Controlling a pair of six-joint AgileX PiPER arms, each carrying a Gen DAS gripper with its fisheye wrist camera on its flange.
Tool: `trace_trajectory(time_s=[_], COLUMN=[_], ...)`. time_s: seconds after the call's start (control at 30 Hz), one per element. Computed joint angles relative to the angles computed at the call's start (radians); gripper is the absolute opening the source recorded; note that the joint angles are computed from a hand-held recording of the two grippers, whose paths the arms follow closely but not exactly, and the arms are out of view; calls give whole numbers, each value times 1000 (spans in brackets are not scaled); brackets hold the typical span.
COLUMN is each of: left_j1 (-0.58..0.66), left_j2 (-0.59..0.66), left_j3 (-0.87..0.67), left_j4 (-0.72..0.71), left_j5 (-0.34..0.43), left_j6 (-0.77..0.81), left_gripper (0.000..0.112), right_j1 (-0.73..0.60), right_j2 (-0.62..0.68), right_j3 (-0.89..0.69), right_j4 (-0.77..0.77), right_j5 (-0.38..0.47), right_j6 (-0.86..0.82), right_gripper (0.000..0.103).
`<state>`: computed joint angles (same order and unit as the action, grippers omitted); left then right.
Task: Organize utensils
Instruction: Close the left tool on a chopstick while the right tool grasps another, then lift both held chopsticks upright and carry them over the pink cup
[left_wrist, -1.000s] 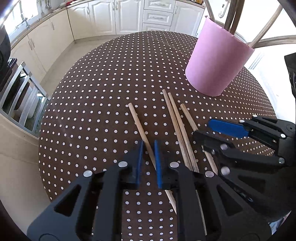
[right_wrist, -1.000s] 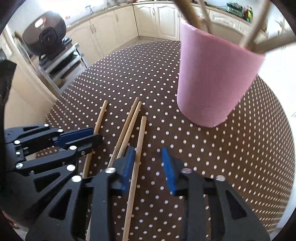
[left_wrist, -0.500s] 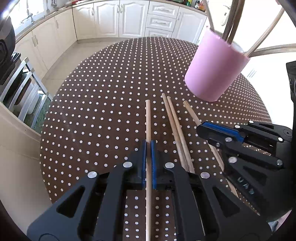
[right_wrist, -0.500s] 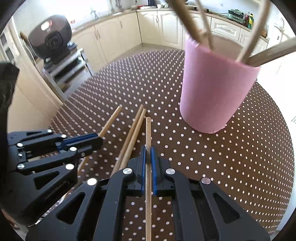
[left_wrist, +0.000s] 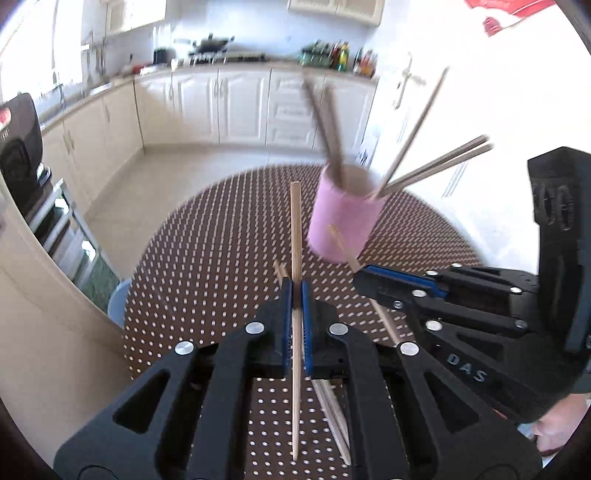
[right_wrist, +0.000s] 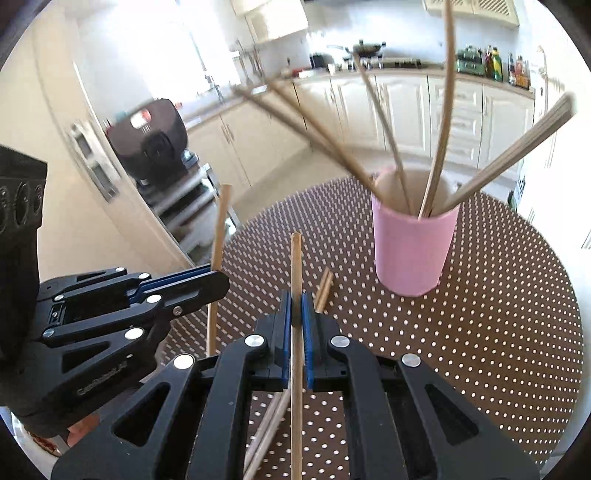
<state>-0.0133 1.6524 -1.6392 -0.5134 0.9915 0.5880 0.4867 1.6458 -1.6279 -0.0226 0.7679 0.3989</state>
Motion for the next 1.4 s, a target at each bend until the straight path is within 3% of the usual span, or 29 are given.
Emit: trace_trajectory(time_s=[0.27,0.43,0.63,0.87,1.17,1.4], left_j1=[-15,-19,-40,-59,-141,-218], left_j2=[-177,-235,-313,-368,-347,-271], left_j3=[94,134,205,249,192,92], left_j4=[-37,-54,-68,-105,-89,-6], left_j5=[-38,-74,-153,-253,-359,-453], left_j6=[35,51,59,104,47,-55], left_gripper=[5,5,5,5,5,5], right_j1=[70,147,148,164,163,50], right_j2=[-135,-225,-304,-372,-385,-349], right_j3=[89,170,272,348,358,334], right_j4=[-158,-434,-617,-985,-1468,-1708], right_j5=[-116,-176,-289,-378,-331,-371], right_j6=[133,356,523,862,1265,1524], right_gripper=[5,5,5,5,5,5])
